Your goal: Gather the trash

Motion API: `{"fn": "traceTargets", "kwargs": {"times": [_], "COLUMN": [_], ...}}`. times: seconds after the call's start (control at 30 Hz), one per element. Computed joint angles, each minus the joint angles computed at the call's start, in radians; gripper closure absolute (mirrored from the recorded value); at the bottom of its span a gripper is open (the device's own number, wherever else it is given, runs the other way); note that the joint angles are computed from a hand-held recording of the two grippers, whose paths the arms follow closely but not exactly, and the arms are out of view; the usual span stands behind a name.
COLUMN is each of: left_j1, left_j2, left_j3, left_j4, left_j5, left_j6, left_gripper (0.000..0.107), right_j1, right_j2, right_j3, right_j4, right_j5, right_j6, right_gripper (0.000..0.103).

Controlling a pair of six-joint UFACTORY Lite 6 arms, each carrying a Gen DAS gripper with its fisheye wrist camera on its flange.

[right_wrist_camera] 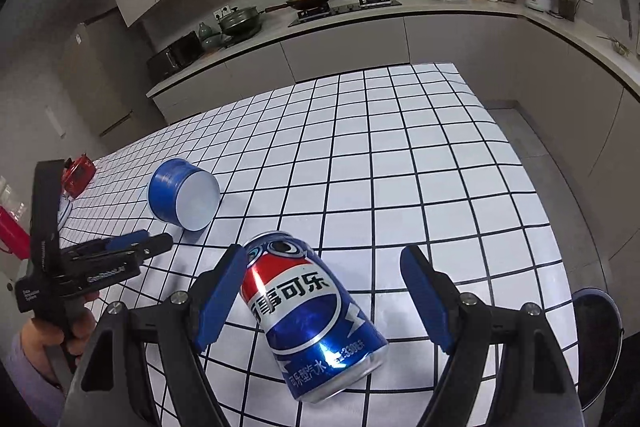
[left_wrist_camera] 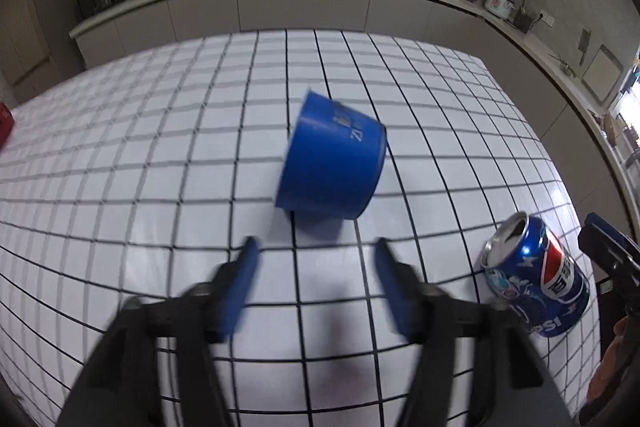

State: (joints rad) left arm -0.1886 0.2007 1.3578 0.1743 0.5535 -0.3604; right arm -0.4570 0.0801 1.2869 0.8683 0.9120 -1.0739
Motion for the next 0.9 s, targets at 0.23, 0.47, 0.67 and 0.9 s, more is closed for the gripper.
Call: {"fn": "traceTargets", "kwargs": {"times": [0.23, 0.47, 0.67, 0.9], "left_j1": [-0.011, 0.042, 0.049, 0.033], "left_j2": [0.255, 0.396, 0.187, -0.055], "left_j3": [0.372, 0.481, 0.17, -0.113], "left_j4": [0.086, -0.066, -0.076, -0.115], "left_j5": [0.069, 0.062, -0.042, -0.063], "left_j6": [0.038, 0.213, 0.2, 0.206], "left_gripper": [0.007, 0.051, 0.053, 0.053], "right_j1": [-0.006, 0.029, 0.046, 0.095], "right_j2": [0.045, 0.091, 0.071, 0.074], "right_j3": [0.065, 0.102, 0.056, -0.009], "right_j4": [0.02, -0.02, -0.028, -0.102], "right_j5": [-0.006, -0.046, 0.019, 0.018], "right_j6": [0.028, 0.08, -0.022, -0.102], "right_gripper": [0.022, 0.022, 0.022, 0.02]}}
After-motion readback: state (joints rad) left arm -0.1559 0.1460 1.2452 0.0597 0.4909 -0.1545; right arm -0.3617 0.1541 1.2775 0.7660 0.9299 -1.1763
